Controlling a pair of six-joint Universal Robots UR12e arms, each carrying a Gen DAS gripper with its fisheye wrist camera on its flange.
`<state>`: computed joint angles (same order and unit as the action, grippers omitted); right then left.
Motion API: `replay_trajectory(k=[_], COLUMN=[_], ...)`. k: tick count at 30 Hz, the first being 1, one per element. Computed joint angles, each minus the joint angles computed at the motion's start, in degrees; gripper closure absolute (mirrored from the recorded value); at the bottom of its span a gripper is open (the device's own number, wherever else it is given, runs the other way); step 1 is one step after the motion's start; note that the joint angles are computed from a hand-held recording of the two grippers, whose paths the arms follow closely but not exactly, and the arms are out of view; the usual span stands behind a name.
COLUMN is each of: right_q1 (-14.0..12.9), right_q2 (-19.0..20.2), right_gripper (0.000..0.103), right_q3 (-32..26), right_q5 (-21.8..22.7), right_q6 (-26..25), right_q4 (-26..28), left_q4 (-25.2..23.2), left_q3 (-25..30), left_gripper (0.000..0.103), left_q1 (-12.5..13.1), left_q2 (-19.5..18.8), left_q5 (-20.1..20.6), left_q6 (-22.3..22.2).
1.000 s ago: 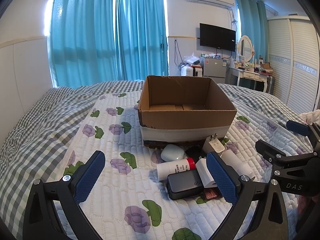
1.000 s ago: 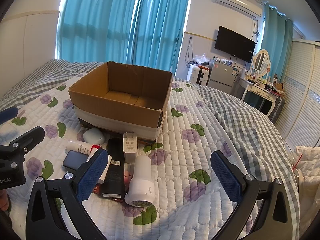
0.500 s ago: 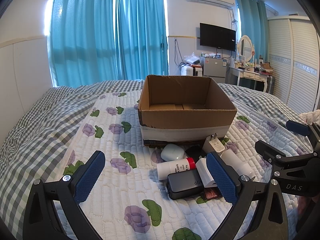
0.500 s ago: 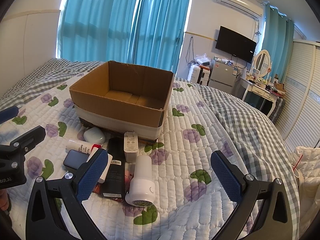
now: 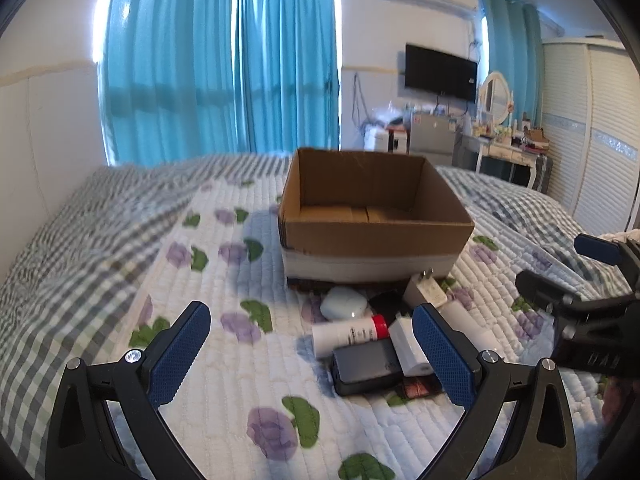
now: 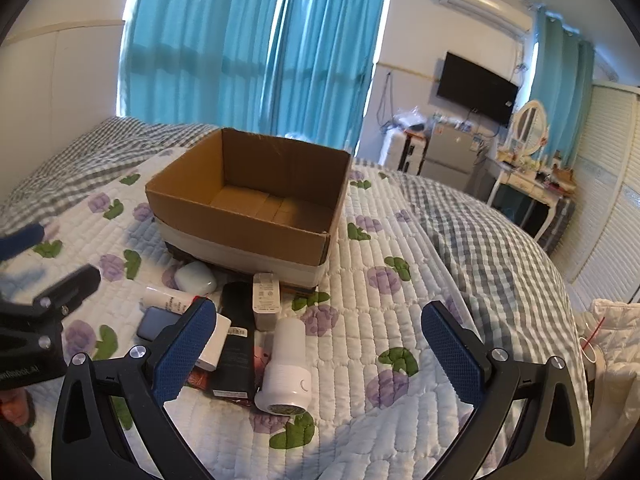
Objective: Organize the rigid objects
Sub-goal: 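Grasp the white cylindrical device with the right gripper while the left gripper grasps a white charger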
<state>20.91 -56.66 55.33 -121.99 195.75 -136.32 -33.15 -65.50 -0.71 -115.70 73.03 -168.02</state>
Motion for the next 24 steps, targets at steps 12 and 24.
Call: replay_trajectory(k=[12, 24], right_q1=[-5.67, -6.86], right_q2=[3.00, 3.72], right_gripper=[0.026, 0.058], right_q3=[-6.96, -6.59], right_q5=[20.12, 29.45], right_q6=[6.12, 5.26], right_q4=[23.61, 25.61], left_q4=[-18.28, -22.65], left_q3=[7.38, 10.24], left_gripper=[0.000, 0.002], left_q1=[-2.42, -4.36], left_q2=[-3.12, -4.71], left_q5=[5.79, 8.27], left_q6=[3.02, 3.87])
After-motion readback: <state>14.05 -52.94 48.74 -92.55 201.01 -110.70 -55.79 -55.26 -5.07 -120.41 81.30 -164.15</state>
